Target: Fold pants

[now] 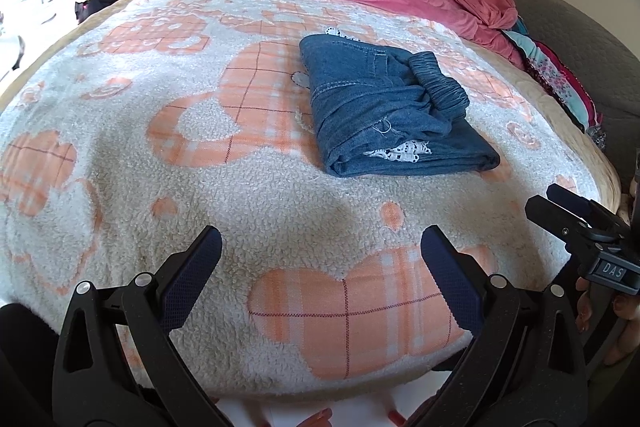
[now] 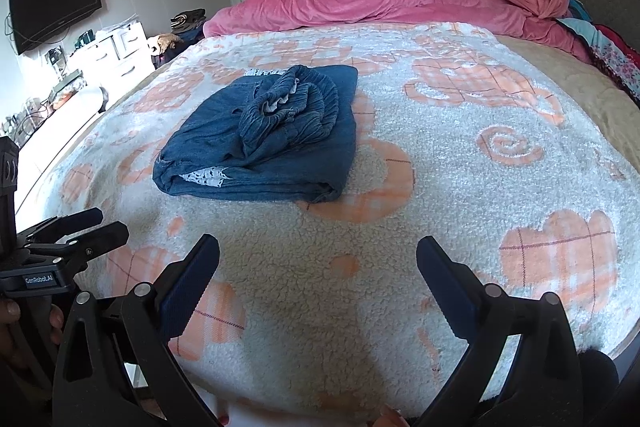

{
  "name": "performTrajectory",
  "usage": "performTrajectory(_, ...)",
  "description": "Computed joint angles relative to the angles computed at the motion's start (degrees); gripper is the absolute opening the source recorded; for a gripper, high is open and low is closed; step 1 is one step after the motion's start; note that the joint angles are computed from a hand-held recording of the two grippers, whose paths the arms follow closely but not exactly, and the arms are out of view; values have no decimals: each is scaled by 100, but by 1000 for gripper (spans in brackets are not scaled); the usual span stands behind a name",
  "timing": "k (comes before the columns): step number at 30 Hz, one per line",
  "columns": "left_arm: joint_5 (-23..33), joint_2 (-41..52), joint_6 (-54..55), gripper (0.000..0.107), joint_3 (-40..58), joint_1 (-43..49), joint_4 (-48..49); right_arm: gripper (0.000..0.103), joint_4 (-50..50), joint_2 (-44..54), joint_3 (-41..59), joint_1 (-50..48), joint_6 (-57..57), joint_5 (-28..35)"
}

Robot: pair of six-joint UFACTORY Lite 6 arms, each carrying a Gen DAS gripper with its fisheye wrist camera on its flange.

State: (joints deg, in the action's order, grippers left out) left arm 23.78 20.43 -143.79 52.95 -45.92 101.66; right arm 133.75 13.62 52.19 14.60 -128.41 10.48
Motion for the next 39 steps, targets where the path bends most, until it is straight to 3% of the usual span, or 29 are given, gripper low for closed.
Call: performTrajectory(39, 119, -87, 297, 94, 16, -26, -253, 99, -258, 26, 43, -32, 260, -80)
